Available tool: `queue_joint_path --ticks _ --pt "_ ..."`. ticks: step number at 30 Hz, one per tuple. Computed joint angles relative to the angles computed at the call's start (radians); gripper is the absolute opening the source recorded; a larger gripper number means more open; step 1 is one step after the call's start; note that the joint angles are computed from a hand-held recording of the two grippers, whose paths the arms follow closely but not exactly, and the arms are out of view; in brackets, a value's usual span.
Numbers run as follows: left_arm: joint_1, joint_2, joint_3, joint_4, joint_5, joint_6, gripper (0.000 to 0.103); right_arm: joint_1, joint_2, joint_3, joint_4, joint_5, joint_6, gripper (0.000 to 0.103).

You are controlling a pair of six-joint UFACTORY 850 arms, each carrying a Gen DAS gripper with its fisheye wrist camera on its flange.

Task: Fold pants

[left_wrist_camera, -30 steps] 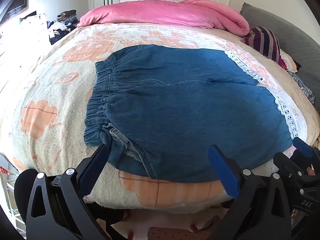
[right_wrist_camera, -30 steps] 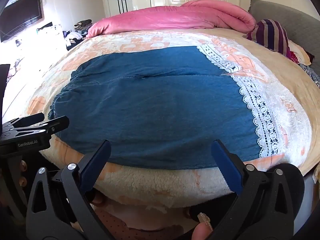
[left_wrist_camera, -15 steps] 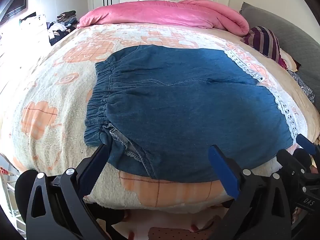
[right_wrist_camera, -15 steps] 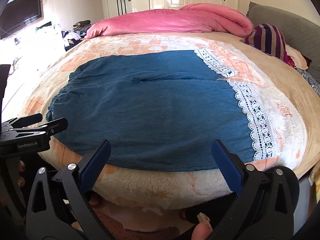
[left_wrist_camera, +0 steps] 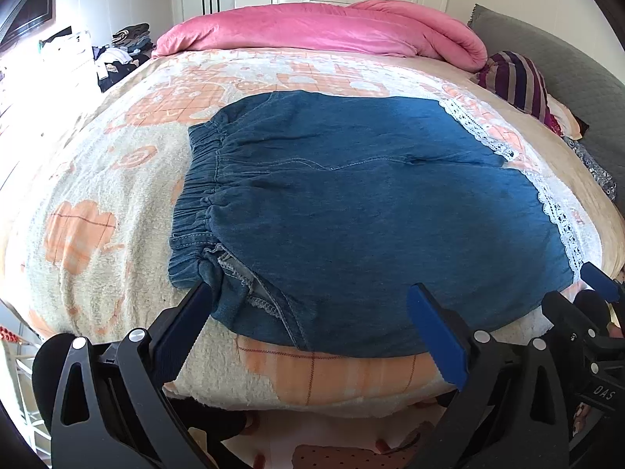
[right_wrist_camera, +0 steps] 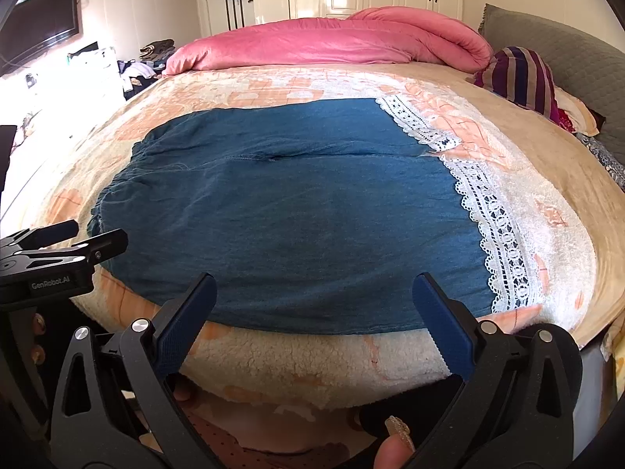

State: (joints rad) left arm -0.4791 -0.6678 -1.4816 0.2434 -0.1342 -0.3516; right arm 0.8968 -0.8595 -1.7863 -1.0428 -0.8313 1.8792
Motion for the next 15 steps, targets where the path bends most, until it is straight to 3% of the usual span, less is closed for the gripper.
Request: queue_joint_path --ticks 15 --pt "0.001 0.004 0.005 0.017 0.004 -0.015 0.099 0.001 0.005 0.005 0.003 0.000 0.001 0.095"
